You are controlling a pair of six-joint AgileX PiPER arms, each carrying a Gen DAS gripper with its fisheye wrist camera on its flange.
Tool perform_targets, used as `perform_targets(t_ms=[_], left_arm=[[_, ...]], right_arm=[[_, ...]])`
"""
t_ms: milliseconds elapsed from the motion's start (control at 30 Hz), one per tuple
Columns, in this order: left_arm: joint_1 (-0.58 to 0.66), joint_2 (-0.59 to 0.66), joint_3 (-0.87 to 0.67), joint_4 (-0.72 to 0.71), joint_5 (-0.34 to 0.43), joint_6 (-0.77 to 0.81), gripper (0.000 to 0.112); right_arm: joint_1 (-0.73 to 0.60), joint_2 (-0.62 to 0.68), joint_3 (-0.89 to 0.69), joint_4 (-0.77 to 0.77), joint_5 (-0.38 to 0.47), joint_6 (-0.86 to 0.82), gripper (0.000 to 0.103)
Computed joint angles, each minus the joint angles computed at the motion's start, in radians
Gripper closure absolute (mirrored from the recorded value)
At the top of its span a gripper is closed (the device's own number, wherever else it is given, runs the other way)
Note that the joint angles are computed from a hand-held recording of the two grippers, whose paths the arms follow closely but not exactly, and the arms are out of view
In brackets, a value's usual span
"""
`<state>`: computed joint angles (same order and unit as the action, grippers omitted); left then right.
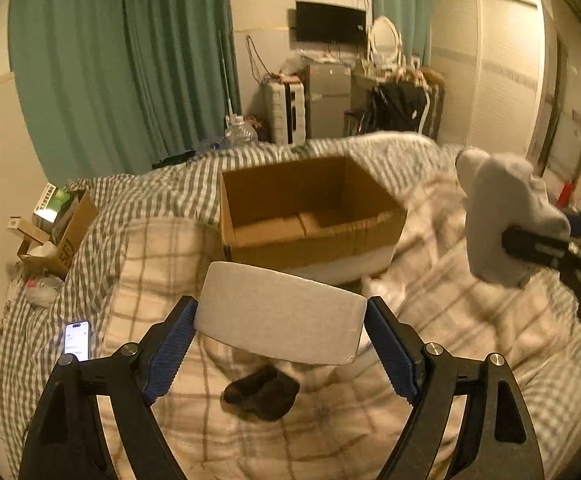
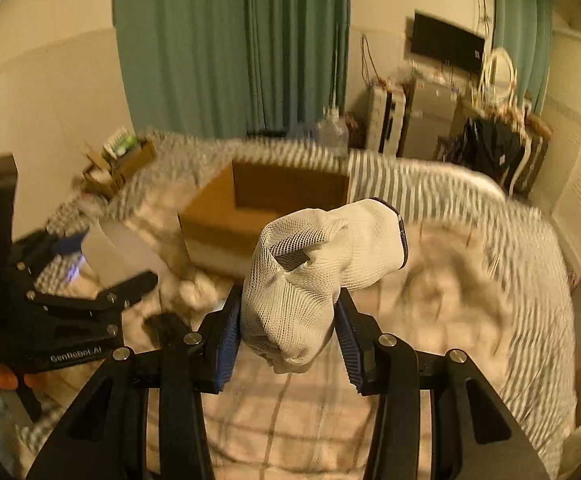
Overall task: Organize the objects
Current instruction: 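Carry sock and tape roll over the box and release both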
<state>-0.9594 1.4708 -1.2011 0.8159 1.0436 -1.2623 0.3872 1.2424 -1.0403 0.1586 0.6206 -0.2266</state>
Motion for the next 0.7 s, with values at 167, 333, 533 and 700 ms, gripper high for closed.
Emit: perform_targets(t_ms=[167,333,533,700], left_arm=[[0.041,0.012,-0.149,0.033,0.054,0.117,0.026],[0.173,0.063,-0.310,-0.032,-0.006,0.245,0.026],[0.318,0.237,-0.474,-0.101,-0.077,0.367,0.026],[0.403,0.407,-0.541,-0.145,-0.126,0.373,0.026]], right_arm=[[0.006,0.071,-0.252,-0.036,0.057,0.032,0.060],[-0.021,0.241,-0.529,0.096,0.130,-0.052,0.060],[-0.029,0.478,-0.748,0.138,0.165,-0.105,0.062],[-0.050,0.641,-0.784,0.149,0.113,-0.146,0.064]])
